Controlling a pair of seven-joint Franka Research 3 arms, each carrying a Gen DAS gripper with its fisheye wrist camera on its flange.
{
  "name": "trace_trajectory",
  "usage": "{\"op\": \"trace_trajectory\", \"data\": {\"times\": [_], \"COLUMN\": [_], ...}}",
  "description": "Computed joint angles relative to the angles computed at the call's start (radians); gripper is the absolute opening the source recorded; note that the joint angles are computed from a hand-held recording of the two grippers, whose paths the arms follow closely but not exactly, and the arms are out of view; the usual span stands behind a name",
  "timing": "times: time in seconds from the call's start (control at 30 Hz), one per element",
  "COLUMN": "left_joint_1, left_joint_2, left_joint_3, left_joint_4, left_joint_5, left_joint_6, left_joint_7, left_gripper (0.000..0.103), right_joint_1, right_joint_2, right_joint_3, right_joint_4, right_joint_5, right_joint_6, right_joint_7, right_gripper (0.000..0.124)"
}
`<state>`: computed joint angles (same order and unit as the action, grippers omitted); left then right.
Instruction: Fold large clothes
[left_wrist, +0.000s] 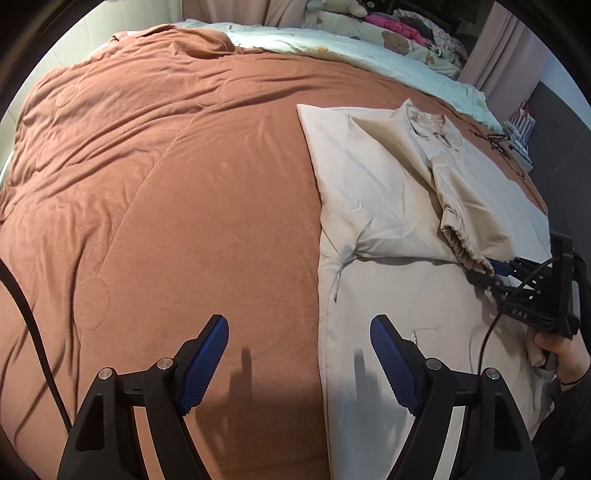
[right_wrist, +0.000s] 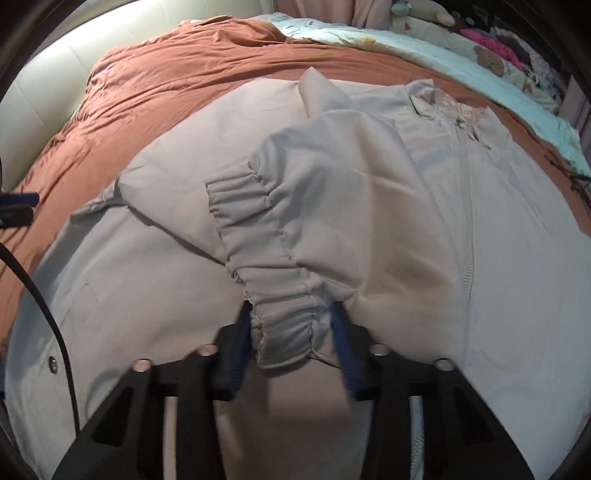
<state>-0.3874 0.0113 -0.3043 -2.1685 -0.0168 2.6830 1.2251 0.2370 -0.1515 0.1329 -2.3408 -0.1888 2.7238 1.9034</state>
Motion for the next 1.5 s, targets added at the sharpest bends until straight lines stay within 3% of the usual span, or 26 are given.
{"op": "trace_trajectory", "data": {"times": [0.07, 0.37, 0.5, 0.63, 0.67, 0.73, 0.77, 1.0, 1.03, 1.1, 1.13, 1.2, 1.27, 1.37, 1.43, 1.5], "left_joint_1": [-0.002, -0.03, -0.049, -0.065, -0.069, -0.076, -0.079, -0.095, -0.098, -0.095, -0.09, -0.087, -0.091, -0.077, -0.066, -0.069], "left_joint_2": [0.012, 0.082, 0.124, 0.165, 0.175, 0.195, 0.204, 0.26, 0.266, 0.282, 0.289, 0.302, 0.31, 0.31, 0.309, 0.306], "left_joint_3": [-0.002, -0.02, -0.022, -0.023, -0.022, -0.02, -0.018, 0.002, 0.006, 0.007, 0.005, 0.01, 0.02, 0.019, 0.014, 0.014], "left_joint_4": [0.014, 0.119, 0.175, 0.224, 0.236, 0.258, 0.266, 0.302, 0.305, 0.313, 0.314, 0.317, 0.319, 0.308, 0.303, 0.305], "left_joint_5": [0.01, 0.105, 0.17, 0.22, 0.232, 0.254, 0.265, 0.334, 0.347, 0.35, 0.339, 0.335, 0.351, 0.334, 0.314, 0.317], "left_joint_6": [-0.003, -0.037, -0.06, -0.081, -0.088, -0.102, -0.108, -0.14, -0.143, -0.151, -0.152, -0.153, -0.152, -0.126, -0.116, -0.123], "left_joint_7": [-0.006, -0.067, -0.109, -0.134, -0.141, -0.15, -0.153, -0.2, -0.212, -0.22, -0.22, -0.24, -0.271, -0.301, -0.305, -0.314], "left_gripper": [0.08, 0.08, 0.08, 0.08, 0.08, 0.08, 0.08, 0.08, 0.078, 0.065, 0.062, 0.053, 0.044, 0.033, 0.031, 0.031], "right_joint_1": [0.023, -0.008, -0.097, -0.216, -0.226, -0.234, -0.232, -0.124, -0.119, -0.106, -0.132, -0.149, -0.193, -0.247, -0.285, -0.261], "right_joint_2": [-0.03, -0.261, -0.373, -0.413, -0.418, -0.429, -0.434, -0.408, -0.392, -0.356, -0.346, -0.328, -0.331, -0.354, -0.368, -0.387], "right_joint_3": [-0.032, -0.098, -0.11, -0.105, -0.114, -0.137, -0.146, -0.274, -0.296, -0.325, -0.308, -0.303, -0.268, -0.234, -0.216, -0.258], "right_joint_4": [-0.019, -0.152, -0.232, -0.256, -0.264, -0.287, -0.298, -0.326, -0.311, -0.278, -0.268, -0.256, -0.267, -0.29, -0.3, -0.307], "right_joint_5": [0.125, 0.376, 0.416, 0.435, 0.443, 0.47, 0.486, 0.706, 0.729, 0.769, 0.755, 0.773, 0.76, 0.733, 0.696, 0.729], "right_joint_6": [0.015, 0.082, 0.074, -0.012, -0.018, -0.008, 0.004, 0.035, 0.022, -0.011, -0.035, -0.037, -0.009, 0.03, 0.031, 0.021], "right_joint_7": [-0.074, -0.206, -0.194, -0.074, -0.062, -0.049, -0.048, -0.138, -0.169, -0.244, -0.247, -0.283, -0.263, -0.207, -0.166, -0.181], "right_gripper": [0.022, 0.014, 0.012, 0.014, 0.02, 0.053, 0.079, 0.081, 0.079, 0.054, 0.04, 0.029, 0.007, 0.001, 0.001, 0.001]}}
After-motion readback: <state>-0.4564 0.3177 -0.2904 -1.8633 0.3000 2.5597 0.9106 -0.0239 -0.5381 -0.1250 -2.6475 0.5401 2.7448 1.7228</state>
